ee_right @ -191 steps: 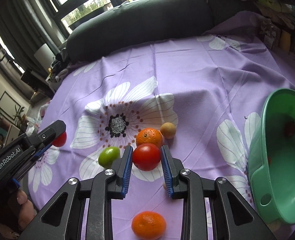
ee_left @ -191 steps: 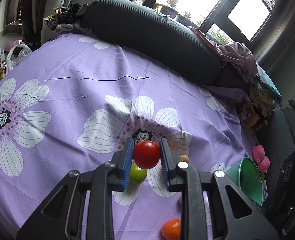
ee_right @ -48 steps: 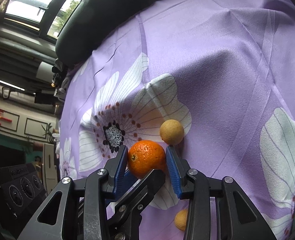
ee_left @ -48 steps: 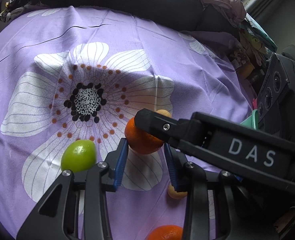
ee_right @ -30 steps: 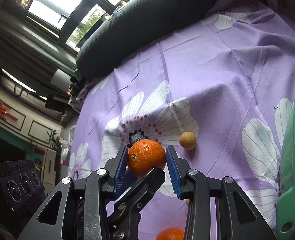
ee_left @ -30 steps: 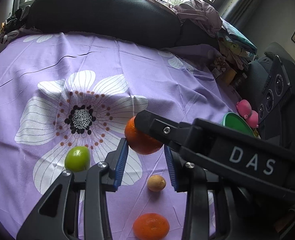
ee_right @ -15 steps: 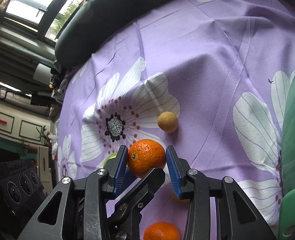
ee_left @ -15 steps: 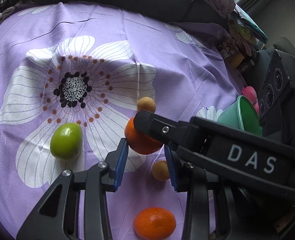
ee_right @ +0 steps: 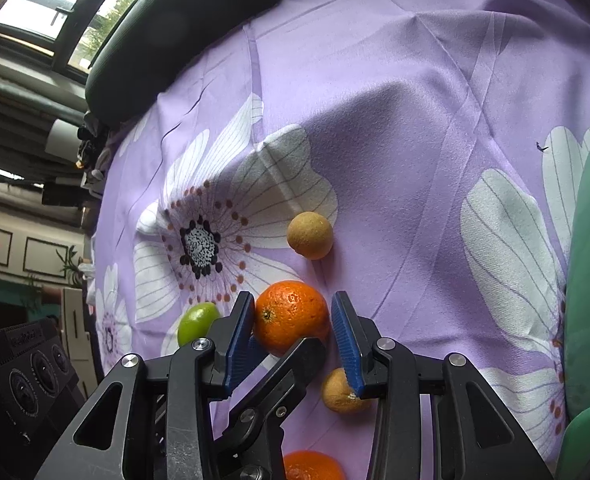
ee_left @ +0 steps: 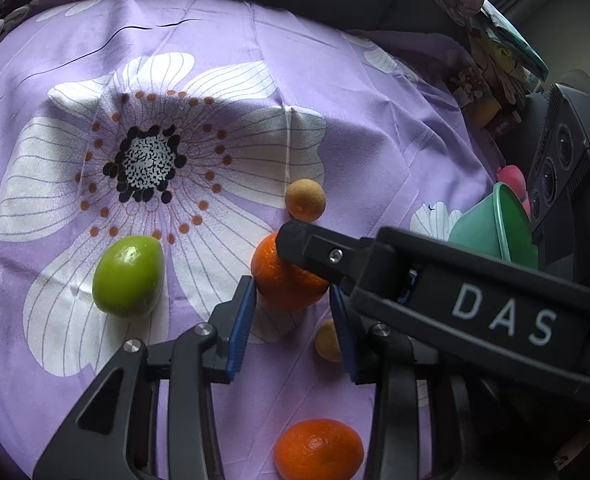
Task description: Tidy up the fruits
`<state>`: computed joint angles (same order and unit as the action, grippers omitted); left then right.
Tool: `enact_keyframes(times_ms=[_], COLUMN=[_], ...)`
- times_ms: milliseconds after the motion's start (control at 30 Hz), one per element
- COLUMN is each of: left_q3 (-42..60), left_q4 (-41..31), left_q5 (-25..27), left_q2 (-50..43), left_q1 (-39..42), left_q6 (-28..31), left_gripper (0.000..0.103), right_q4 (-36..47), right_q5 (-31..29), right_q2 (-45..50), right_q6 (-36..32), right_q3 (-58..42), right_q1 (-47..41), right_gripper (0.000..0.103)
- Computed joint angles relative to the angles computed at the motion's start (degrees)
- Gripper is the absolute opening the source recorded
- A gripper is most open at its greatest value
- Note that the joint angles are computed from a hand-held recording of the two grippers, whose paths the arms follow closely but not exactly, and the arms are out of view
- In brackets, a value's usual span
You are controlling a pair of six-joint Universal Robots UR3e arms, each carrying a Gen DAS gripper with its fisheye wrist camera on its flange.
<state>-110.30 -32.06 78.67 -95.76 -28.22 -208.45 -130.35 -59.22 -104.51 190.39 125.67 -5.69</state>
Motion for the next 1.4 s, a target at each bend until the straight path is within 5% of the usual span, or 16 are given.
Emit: enact_keyframes(times_ms=[433,933,1400], left_q3=[-1.11,-1.69,-2.82], left_q4=[2.09,4.29,8.89], left_q5=[-0.15,0.74,6.73], left_q2=[-0.65,-0.52,5.76], left_q1=[0.75,0.29,-4.74], left_q6=[-0.66,-1.39,-0.12], left_gripper=[0.055,0.042,0.042], right_q4=[-0.63,-0.92,0.86], right_q5=[0.60,4.54,7.27], right_q2=[3.43,4.33,-13.38], right_q6=[-1.41,-3.75,-5.52], right_q3=[-1.78,-0.91,3.78], right_q1=[-0.37,-0.71,-5.42], right_gripper=[0.049,0.041,0.041])
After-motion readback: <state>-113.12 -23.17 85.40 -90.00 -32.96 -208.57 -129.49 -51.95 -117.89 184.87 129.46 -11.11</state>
